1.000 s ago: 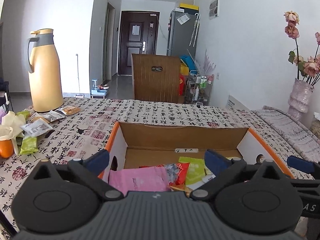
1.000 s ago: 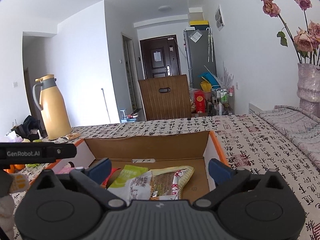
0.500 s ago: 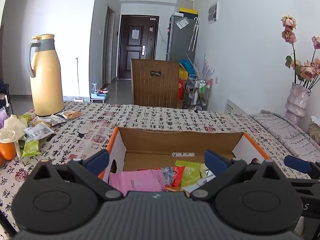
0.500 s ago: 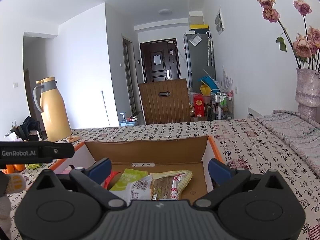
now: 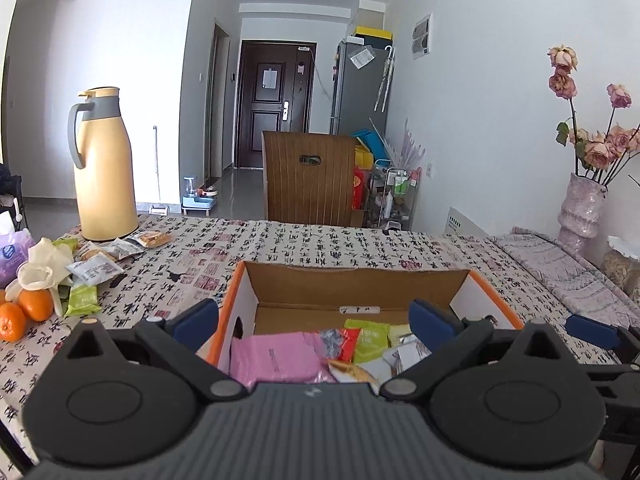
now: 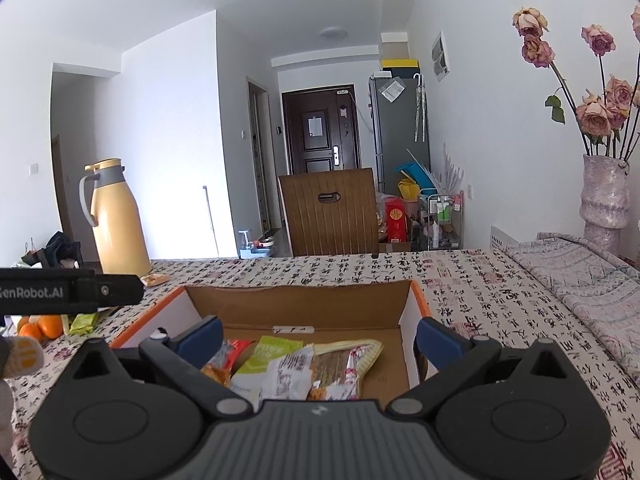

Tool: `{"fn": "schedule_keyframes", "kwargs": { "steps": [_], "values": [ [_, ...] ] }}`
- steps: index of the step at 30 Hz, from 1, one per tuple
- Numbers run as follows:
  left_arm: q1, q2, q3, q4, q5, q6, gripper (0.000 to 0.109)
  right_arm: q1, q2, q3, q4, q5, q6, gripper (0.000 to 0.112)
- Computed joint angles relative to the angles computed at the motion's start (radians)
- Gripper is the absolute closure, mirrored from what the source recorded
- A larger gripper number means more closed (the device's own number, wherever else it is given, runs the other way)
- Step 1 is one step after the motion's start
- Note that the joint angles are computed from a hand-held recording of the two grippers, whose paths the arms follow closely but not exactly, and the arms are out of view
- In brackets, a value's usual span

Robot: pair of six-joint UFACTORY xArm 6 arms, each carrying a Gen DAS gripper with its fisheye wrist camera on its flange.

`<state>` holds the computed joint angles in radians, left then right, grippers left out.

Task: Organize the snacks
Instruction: 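Withdraw both grippers from the box toward the snack pile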

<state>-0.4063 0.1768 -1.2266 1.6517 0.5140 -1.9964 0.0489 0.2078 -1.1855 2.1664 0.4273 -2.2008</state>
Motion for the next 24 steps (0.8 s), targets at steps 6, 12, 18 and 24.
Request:
{"fn": "schedule_keyframes", "kwargs": {
  "steps": [6,12,18,24],
  "values": [
    [-0.022,-0.054,0.073,-0.008,0.019,0.006,0.006,-0.009,-0.061,0.087,-0.011,0.002,-0.002,0.009],
    [-0.04,-0.092,0.139,-0.017,0.027,-0.006,0.006,-0.026,-0.109,0.165,-0.036,0.008,0.009,0.009],
    [-0.047,-0.11,0.186,-0.035,0.022,-0.011,0.006,-0.041,-0.132,0.212,-0.072,0.012,0.04,0.009],
    [-0.052,-0.131,0.236,-0.042,0.017,-0.022,0.006,-0.046,-0.152,0.256,-0.095,0.013,0.054,0.009]
  ]
}}
